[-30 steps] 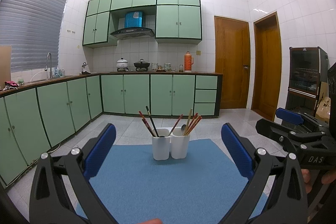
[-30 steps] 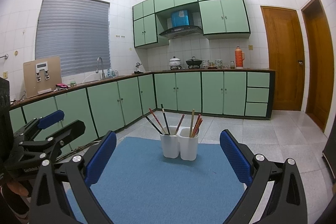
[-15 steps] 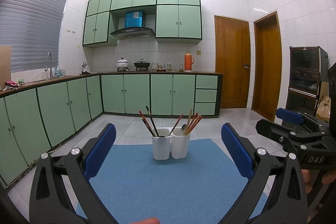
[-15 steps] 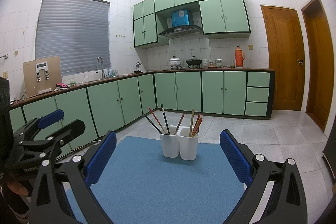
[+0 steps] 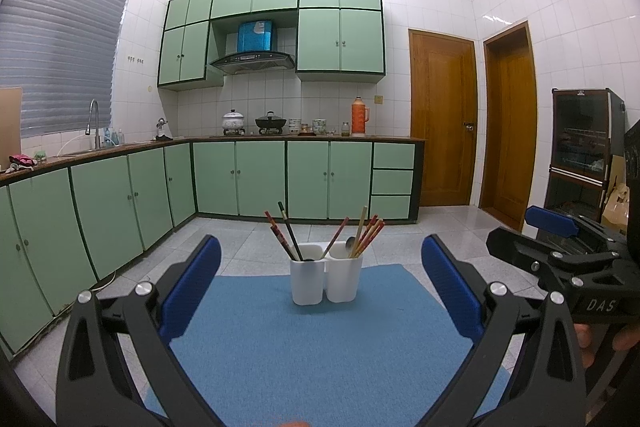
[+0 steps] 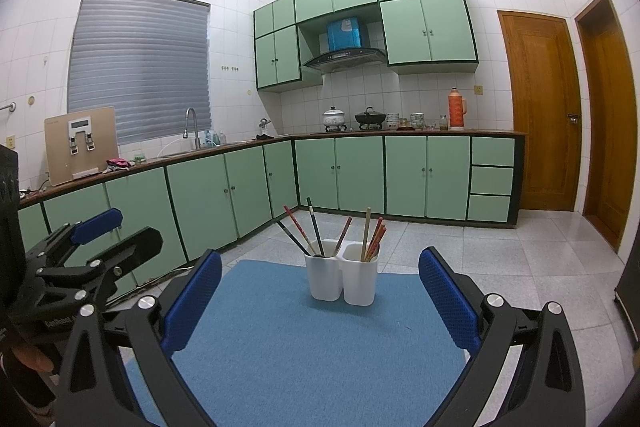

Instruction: Organize utensils

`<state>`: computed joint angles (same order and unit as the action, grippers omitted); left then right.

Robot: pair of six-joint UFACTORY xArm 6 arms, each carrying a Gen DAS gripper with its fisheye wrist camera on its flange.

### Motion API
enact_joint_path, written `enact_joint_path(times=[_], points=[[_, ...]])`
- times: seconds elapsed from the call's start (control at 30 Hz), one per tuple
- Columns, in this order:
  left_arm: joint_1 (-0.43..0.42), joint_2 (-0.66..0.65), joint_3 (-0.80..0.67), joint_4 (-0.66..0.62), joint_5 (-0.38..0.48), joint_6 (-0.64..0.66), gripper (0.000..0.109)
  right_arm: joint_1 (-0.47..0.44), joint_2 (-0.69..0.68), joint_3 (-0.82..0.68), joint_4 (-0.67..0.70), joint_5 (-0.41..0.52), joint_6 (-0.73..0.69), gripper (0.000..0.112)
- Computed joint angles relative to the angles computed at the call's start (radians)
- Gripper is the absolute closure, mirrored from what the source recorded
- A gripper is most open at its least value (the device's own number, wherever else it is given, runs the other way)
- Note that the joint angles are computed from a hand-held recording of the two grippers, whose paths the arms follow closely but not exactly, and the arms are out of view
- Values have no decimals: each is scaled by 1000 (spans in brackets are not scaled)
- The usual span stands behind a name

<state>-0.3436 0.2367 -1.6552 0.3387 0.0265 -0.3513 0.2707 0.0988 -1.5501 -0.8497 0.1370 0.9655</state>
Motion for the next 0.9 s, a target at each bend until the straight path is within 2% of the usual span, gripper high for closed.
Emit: enact_joint_path(times=[0.53,0.9], points=[[8,-5,12,22,11,-27,11,-4,6,11,-13,-8,16,16],[8,-11,21,-6,16,2,11,-10,9,23,3,-21,3,16]])
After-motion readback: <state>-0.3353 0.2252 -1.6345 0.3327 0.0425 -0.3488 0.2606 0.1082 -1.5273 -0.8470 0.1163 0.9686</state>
